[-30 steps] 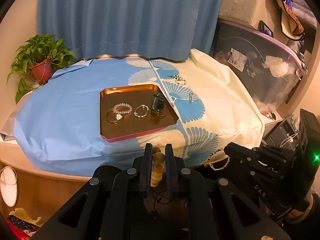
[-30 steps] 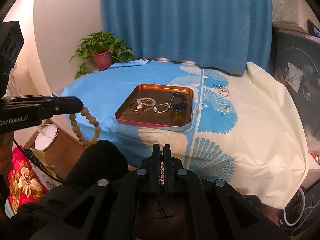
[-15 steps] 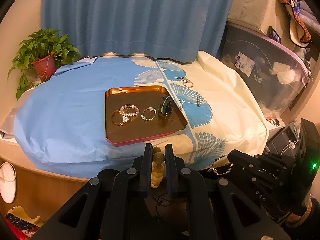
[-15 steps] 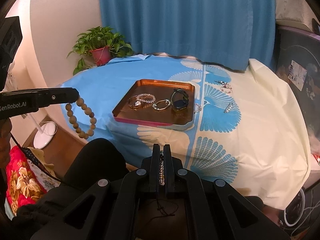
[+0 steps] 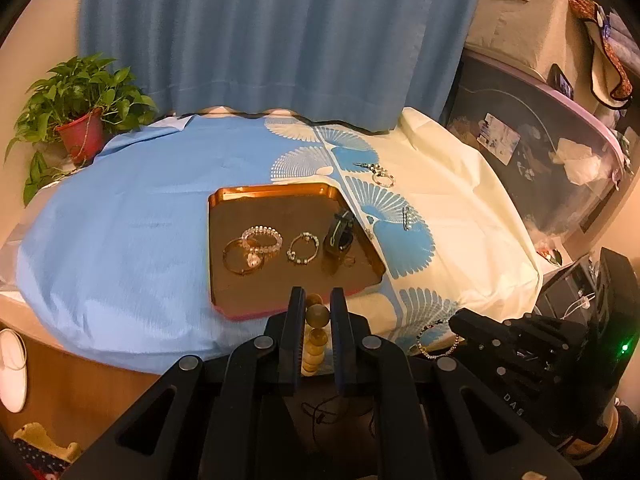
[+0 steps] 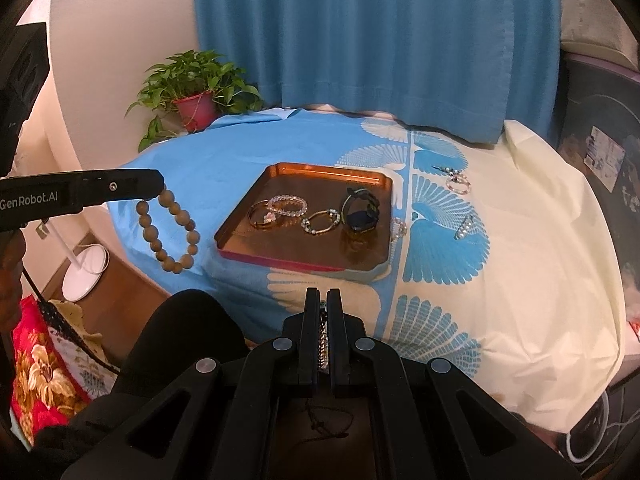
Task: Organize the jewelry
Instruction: 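Lift and carry both bracelets over the copper tray with both tools, then lower both tools into the tray and open them, releasing both bracelets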
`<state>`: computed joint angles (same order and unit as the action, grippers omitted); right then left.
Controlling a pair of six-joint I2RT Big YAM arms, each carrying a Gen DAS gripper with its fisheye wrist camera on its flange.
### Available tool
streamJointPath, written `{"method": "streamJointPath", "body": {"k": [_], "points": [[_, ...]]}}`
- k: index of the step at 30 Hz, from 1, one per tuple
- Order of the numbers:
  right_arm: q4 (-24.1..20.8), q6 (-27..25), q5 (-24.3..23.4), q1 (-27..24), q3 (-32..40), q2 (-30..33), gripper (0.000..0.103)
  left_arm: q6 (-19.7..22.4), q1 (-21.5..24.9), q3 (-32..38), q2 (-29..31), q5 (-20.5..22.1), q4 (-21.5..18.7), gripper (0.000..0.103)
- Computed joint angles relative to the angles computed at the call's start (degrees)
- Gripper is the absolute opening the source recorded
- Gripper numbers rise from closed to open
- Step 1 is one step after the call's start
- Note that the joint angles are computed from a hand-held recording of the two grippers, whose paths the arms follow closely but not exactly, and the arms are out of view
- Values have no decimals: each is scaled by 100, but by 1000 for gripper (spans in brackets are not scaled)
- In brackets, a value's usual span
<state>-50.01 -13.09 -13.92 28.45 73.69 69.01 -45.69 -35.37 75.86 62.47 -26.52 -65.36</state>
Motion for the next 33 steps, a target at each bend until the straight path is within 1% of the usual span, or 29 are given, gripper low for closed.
{"method": "streamJointPath", "body": {"k": [6, 13, 23, 28, 31, 33], "points": [[109, 84, 48, 84, 312, 403, 3, 401, 423, 95, 198, 292, 273, 10], [265, 257, 30, 199, 818, 1080, 3, 868, 1054, 196, 552, 751, 621, 10], [453, 398, 59, 372, 1709, 2185, 3, 1312, 1797, 286, 1153, 1273, 1019, 10], [563, 401, 98, 465, 1958, 2549, 3, 1454, 2028, 284, 1449, 1421, 1162, 10], [588, 424, 144, 499, 2077, 2755, 3, 1462, 2138, 239, 1601, 1448, 1182, 10], [531, 455, 146, 499, 2162, 2875, 3, 1381, 2220, 188, 1662, 1443, 1171, 10]]}}
